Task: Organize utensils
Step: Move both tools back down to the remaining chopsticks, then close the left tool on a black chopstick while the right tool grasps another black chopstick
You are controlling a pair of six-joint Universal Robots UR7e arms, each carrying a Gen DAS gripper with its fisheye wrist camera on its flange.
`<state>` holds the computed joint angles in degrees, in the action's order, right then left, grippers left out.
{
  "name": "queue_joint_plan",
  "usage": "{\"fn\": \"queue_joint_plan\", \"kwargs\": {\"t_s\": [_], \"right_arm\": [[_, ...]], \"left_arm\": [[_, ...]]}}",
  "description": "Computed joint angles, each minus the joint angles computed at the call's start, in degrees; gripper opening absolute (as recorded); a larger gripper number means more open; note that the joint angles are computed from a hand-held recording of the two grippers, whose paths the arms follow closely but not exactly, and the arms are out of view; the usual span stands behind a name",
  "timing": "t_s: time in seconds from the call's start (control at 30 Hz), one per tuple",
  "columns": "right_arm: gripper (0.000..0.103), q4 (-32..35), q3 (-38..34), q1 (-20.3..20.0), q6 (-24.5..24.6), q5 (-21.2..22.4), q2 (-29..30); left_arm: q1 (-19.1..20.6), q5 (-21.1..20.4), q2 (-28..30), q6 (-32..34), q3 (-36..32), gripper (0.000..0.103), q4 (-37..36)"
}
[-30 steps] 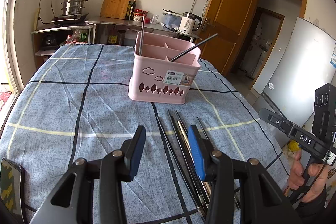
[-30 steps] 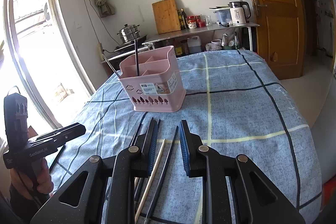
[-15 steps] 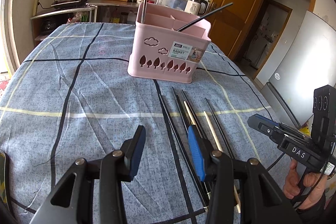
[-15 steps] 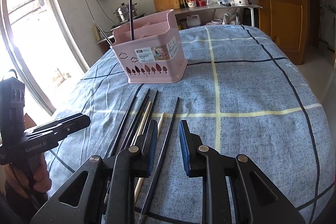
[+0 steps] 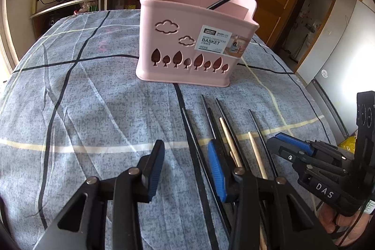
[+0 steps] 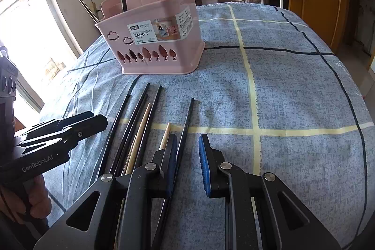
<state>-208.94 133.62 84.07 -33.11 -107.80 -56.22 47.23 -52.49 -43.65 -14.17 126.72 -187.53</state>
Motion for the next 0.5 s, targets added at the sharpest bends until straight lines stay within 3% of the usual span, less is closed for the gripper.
{"fn": "queue_joint_plan", "kwargs": {"t_s": [0.27,0.43,0.5], "right_arm": [[0.016,-0.27,-1.91,0.99,-1.02,-2.3,2.06],[0.008,-0.33,-1.64,0.66,-1.36,-2.35,1.71],[0.008,0.14,-1.41,0.41,-1.15,-2.26,1.17]], "left_arm": [[-0.17,1.57,1.85,0.82,-1.62,0.029,1.72],[-0.63,2.16,2.25,1.83,-2.16,0.012,3.27],[-0.83,2.71,2.04,1.73,-2.1,0.01,4.22]]}}
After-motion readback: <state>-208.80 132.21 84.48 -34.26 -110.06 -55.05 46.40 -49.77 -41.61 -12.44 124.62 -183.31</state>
